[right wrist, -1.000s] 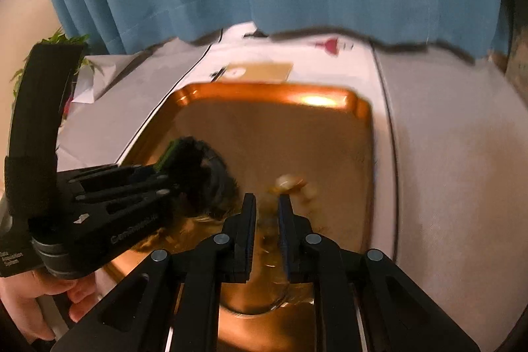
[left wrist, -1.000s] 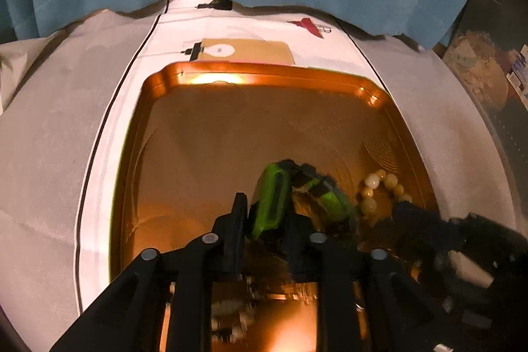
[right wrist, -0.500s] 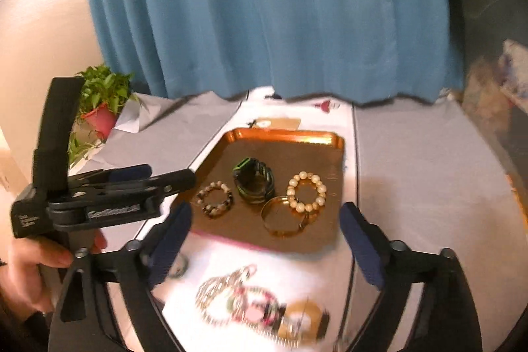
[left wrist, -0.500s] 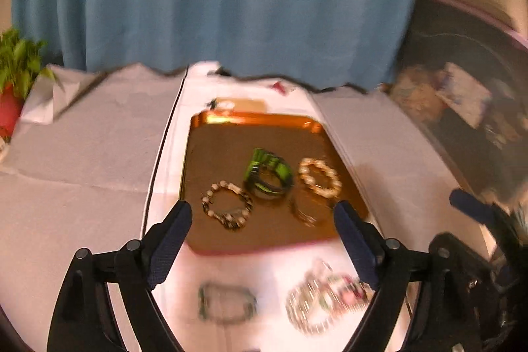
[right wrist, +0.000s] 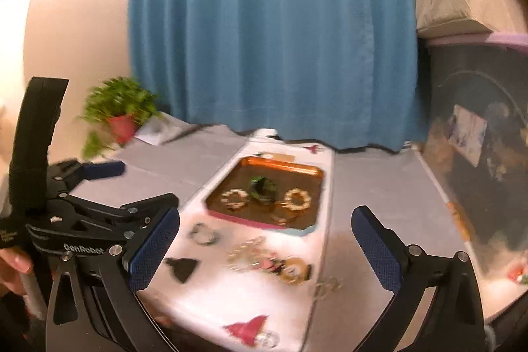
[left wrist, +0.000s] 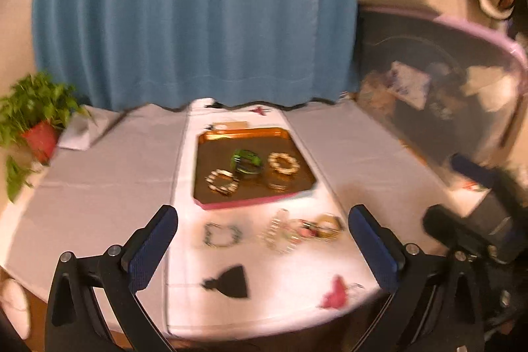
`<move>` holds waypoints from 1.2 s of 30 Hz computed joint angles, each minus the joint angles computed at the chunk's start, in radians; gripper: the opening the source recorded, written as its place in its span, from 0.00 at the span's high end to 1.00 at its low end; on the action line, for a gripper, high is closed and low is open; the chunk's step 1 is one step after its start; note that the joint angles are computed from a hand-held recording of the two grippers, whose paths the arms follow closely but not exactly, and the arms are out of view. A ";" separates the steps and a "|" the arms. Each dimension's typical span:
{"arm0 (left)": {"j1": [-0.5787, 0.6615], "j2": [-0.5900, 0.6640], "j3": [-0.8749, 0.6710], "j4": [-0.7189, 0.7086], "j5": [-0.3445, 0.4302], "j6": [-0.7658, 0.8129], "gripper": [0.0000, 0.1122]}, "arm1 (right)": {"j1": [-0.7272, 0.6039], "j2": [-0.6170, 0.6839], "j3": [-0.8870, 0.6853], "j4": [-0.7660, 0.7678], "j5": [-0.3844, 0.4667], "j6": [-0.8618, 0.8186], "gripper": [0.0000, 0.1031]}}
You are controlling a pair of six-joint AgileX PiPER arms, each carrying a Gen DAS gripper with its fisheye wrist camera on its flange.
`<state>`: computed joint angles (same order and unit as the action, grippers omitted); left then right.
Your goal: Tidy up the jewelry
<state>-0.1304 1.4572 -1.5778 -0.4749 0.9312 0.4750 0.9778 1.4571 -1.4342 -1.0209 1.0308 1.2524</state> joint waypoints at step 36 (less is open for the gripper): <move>0.081 0.514 -0.075 -0.046 -0.178 0.073 0.54 | -0.453 0.028 0.484 0.101 -0.535 0.185 0.61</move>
<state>-0.0489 1.9714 -1.6530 -0.5210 0.7527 0.5482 0.5247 1.4854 -0.9504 -0.9199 0.4956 1.4369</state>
